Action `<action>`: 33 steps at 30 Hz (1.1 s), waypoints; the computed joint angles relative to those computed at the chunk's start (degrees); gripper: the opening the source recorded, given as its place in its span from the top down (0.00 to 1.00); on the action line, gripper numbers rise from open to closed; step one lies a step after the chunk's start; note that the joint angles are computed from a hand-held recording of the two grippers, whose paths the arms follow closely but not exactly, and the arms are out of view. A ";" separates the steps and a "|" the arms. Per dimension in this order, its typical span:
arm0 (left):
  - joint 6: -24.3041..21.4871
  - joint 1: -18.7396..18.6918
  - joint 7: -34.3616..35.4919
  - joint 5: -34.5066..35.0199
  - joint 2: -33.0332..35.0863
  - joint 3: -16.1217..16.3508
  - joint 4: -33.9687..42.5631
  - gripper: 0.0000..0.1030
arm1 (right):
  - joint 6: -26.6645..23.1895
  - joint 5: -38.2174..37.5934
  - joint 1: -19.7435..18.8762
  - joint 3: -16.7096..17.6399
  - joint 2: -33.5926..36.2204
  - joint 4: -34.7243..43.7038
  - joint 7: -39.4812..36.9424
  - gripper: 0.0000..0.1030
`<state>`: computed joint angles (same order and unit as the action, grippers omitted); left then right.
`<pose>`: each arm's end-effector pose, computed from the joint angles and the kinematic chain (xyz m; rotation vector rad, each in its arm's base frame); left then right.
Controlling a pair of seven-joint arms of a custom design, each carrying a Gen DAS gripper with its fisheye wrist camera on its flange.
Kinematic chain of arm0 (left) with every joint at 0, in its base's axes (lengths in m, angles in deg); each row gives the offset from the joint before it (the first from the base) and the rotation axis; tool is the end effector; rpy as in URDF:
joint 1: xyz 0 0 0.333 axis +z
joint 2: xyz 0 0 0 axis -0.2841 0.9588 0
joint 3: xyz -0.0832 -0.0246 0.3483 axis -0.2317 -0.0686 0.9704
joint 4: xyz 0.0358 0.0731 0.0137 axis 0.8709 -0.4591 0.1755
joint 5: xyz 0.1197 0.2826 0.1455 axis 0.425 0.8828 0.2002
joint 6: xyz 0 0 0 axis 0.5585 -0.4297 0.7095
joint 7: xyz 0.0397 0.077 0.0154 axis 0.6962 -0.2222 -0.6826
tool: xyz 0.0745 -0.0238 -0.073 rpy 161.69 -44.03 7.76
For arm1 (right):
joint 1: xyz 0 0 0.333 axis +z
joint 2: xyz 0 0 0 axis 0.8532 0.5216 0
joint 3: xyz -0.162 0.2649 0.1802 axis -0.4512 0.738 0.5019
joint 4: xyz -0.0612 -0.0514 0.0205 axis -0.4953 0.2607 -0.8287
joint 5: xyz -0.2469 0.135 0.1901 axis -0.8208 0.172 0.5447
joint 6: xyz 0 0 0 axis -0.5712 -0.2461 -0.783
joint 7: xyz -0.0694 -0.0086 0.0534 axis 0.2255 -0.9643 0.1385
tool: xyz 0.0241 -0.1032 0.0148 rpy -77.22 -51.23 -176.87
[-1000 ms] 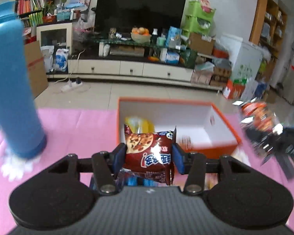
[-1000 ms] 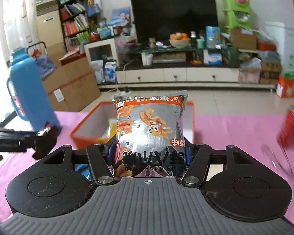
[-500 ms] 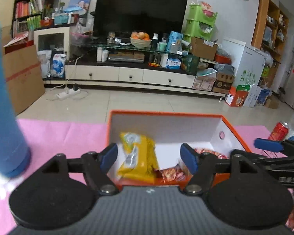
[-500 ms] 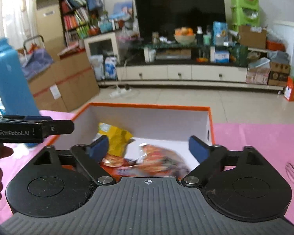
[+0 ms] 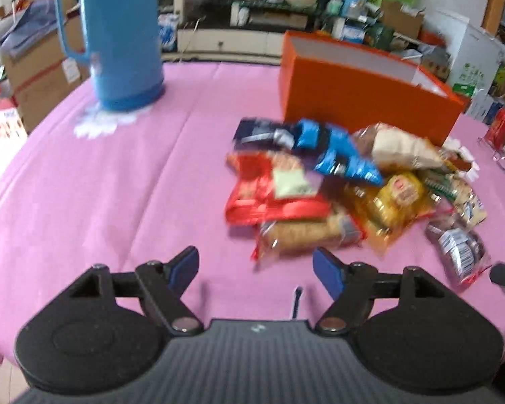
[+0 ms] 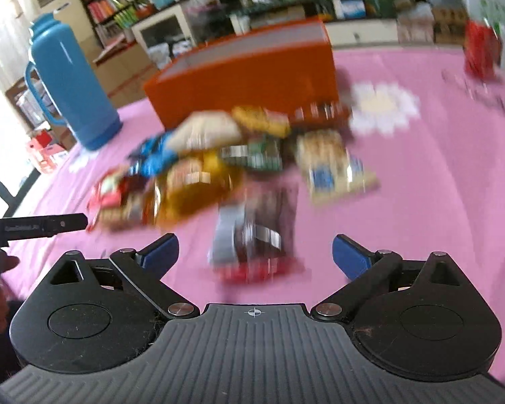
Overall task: Organize snacks
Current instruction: 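Move both open tools back to the snack pile, then grasp the red bread packet with the left tool while the right tool grasps the clear dark-filled packet, then lift both held packets and carry them over the orange box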
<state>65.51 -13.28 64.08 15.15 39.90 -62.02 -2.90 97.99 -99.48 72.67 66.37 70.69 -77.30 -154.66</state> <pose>0.6872 -0.0972 0.5170 -1.4412 2.2611 -0.9320 0.5546 0.1424 0.4806 -1.2217 2.0051 -0.6310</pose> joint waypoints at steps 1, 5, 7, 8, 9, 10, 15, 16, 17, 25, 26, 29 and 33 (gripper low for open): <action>-0.68 0.11 -0.29 -0.21 0.63 -0.08 1.14 0.28 | 0.27 -0.68 0.13 -0.15 -0.11 -0.72 0.96 0.04; -3.35 -2.41 -4.39 2.40 6.36 1.17 11.05 0.18 | 0.03 0.77 -0.02 -0.36 1.16 0.64 -1.76 0.04; -4.17 -4.72 -7.10 5.39 9.85 2.25 16.73 0.08 | -1.22 5.10 -0.59 0.53 2.57 2.85 -7.86 0.04; -4.88 -5.47 -7.78 6.75 11.53 2.42 19.47 0.07 | -1.45 6.52 -0.54 0.46 3.51 4.15 -10.50 0.04; -5.81 -6.47 -8.61 8.44 13.31 2.93 22.34 0.07 | -1.75 7.99 -0.41 0.36 4.58 5.43 -13.26 0.04; -6.65 -7.45 -9.39 9.91 15.04 3.26 24.95 0.07 | -2.59 10.46 -0.48 0.73 5.69 6.70 -16.78 0.04; -10.63 -9.16 -9.51 14.95 19.46 3.97 31.16 0.13 | -4.55 20.85 -0.93 2.30 9.93 10.27 -28.91 0.08; -11.05 -8.98 -9.44 15.08 19.67 3.69 31.27 0.18 | -4.79 21.61 -0.42 1.90 10.41 10.58 -29.90 0.10; -11.36 -8.24 -9.31 14.33 19.45 2.88 30.67 0.28 | -5.51 19.75 1.59 -0.06 10.63 11.02 -29.29 0.17; -4.36 -2.16 -6.96 8.03 9.37 -0.24 13.56 0.40 | -8.00 15.77 7.36 -4.87 6.34 5.88 -25.22 0.44; -4.05 -1.53 -6.40 7.34 8.12 -0.39 11.55 0.40 | -8.63 14.29 7.76 -4.90 5.25 4.56 -23.42 0.44; -3.15 -0.65 -5.23 6.11 5.58 -0.09 7.02 0.40 | -10.76 10.30 7.78 -3.75 2.50 1.40 -18.77 0.44; -1.00 -2.24 -6.24 8.12 4.76 2.15 5.30 0.33 | -10.79 10.37 5.16 -0.83 1.10 -0.15 -17.93 0.36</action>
